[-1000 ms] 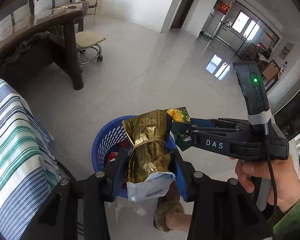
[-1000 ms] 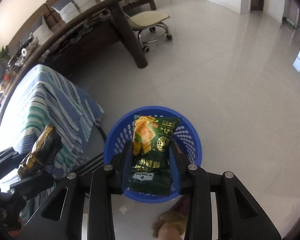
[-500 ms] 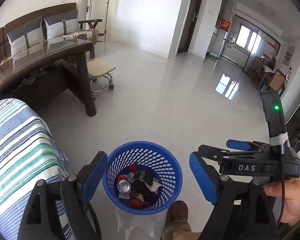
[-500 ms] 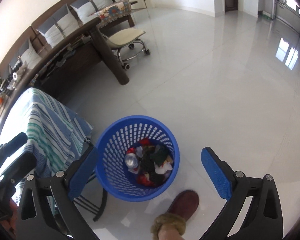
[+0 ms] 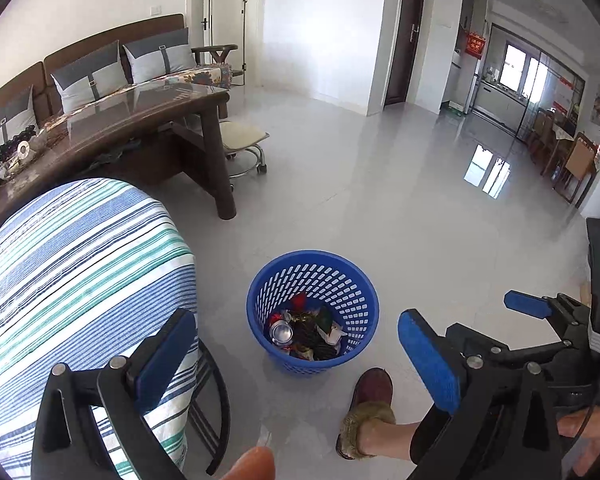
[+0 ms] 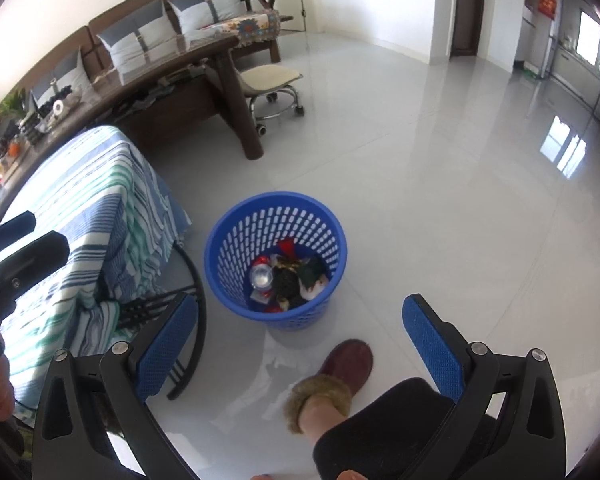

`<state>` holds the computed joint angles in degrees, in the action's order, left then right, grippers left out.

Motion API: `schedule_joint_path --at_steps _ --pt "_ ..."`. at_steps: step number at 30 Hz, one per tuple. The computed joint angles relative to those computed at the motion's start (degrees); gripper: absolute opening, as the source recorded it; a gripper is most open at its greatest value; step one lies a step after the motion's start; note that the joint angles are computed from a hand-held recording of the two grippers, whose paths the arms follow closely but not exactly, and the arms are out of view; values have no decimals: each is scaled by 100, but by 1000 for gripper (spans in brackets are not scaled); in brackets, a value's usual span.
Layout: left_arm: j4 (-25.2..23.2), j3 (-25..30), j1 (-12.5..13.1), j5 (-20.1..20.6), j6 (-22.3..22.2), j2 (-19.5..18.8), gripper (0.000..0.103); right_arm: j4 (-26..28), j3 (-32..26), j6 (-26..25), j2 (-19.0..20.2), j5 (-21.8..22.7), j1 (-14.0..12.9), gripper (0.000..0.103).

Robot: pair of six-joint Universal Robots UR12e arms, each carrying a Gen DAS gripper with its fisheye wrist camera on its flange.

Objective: Collect trash

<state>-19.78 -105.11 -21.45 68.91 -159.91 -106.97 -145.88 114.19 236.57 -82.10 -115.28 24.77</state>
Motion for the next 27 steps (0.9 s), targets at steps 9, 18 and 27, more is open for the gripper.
schedule_joint_path --at_steps 9,18,27 --pt "-547 53 64 -21 -308 138 103 207 -128 116 -51 -255 239 103" --pt "-614 15 -16 410 -215 164 103 280 -190 71 -43 -359 332 103" --pt "-594 -24 -28 550 -190 177 103 291 -219 62 -28 -355 351 103"
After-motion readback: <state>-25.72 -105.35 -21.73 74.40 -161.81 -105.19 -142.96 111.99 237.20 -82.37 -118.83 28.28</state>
